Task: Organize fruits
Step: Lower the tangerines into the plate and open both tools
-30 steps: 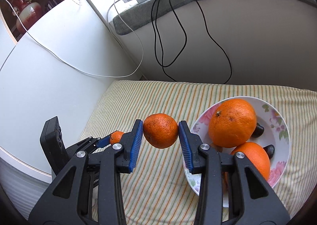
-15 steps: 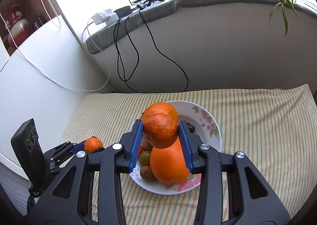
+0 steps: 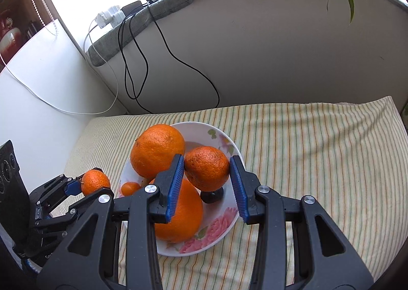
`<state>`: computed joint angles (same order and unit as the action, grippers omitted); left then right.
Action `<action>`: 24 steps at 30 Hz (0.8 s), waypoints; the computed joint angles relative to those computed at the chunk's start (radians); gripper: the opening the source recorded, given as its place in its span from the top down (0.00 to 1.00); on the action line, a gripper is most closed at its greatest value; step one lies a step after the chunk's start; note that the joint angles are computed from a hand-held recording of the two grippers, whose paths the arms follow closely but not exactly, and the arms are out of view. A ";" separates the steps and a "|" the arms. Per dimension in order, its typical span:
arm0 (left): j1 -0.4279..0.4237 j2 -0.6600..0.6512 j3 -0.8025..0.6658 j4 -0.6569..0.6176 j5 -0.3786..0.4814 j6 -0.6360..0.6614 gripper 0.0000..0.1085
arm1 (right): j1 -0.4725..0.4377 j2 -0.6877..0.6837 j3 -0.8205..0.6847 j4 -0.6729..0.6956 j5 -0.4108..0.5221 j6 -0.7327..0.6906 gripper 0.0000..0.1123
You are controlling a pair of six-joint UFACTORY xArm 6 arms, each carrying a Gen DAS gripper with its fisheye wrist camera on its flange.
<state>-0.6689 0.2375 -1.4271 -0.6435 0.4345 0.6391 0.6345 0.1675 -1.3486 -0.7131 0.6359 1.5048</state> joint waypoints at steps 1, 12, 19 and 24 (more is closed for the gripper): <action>-0.002 0.002 0.000 0.010 -0.001 -0.005 0.67 | -0.003 0.002 0.002 0.003 -0.008 -0.002 0.65; -0.015 0.009 -0.006 0.026 -0.007 -0.007 0.67 | -0.022 0.017 0.011 0.027 -0.047 -0.015 0.65; -0.019 0.010 -0.011 0.025 -0.006 0.000 0.66 | -0.019 0.029 -0.007 0.035 -0.046 -0.036 0.65; -0.020 0.016 -0.024 0.032 -0.006 -0.008 0.66 | -0.018 0.031 -0.013 0.039 -0.044 -0.043 0.65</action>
<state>-0.6889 0.2536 -1.4507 -0.6114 0.4280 0.6307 0.6167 0.1983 -1.3613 -0.6737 0.5923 1.4617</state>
